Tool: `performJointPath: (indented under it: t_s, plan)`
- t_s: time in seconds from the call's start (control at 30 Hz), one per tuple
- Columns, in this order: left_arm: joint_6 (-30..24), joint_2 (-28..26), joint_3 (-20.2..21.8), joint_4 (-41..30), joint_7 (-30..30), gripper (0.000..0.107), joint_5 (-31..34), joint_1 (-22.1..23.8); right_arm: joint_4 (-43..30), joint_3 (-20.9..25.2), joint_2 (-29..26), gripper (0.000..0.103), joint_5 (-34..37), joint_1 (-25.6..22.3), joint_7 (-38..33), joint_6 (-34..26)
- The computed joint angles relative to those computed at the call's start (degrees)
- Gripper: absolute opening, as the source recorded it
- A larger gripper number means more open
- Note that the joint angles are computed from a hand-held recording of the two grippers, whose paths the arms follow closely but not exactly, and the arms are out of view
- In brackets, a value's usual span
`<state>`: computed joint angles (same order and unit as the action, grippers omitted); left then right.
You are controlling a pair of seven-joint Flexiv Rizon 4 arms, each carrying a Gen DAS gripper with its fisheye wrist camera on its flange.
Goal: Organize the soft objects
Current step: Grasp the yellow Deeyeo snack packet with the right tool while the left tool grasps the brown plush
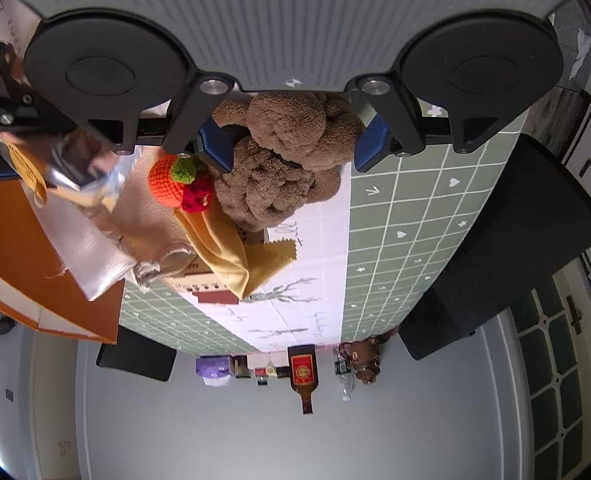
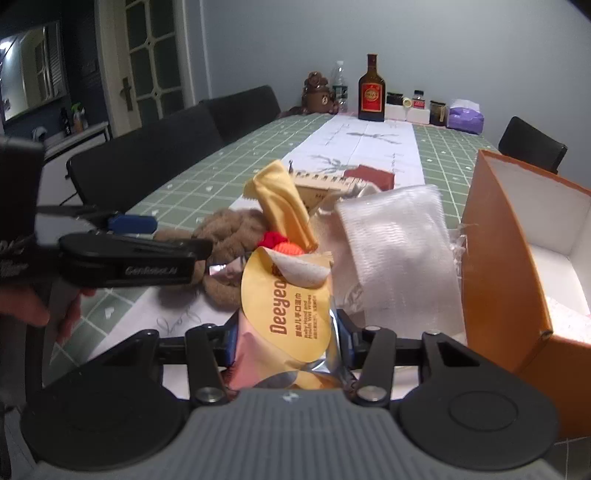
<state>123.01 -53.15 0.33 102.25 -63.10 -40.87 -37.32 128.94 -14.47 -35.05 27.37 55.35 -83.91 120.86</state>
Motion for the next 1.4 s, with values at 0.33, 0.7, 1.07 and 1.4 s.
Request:
performJointPath:
  t_s: [0.33,0.7,1.07,1.4]
  plan:
    - [-10.28,-3.62,11.99,-4.76,7.86,0.087,-12.71,-10.45,1.03,1.47,-1.38,0.05,-3.71,-1.7,1.14,-1.0]
    - [-5.28,-3.66,9.75,-3.51,3.56,0.052,-11.46,-9.39,1.73,2.48,-2.01,0.049,-6.21,-3.13,2.98,-2.21]
    - [4.97,3.93,-1.71,7.42,-2.81,0.046,-5.27,-2.91,4.13,5.24,-0.09,0.048,-6.45,-4.68,1.67,1.27]
    - [4.56,7.38,-3.99,11.83,1.63,0.047,-10.84,-7.64,6.76,5.11,1.11,0.048,-0.74,-2.67,-0.48,2.84]
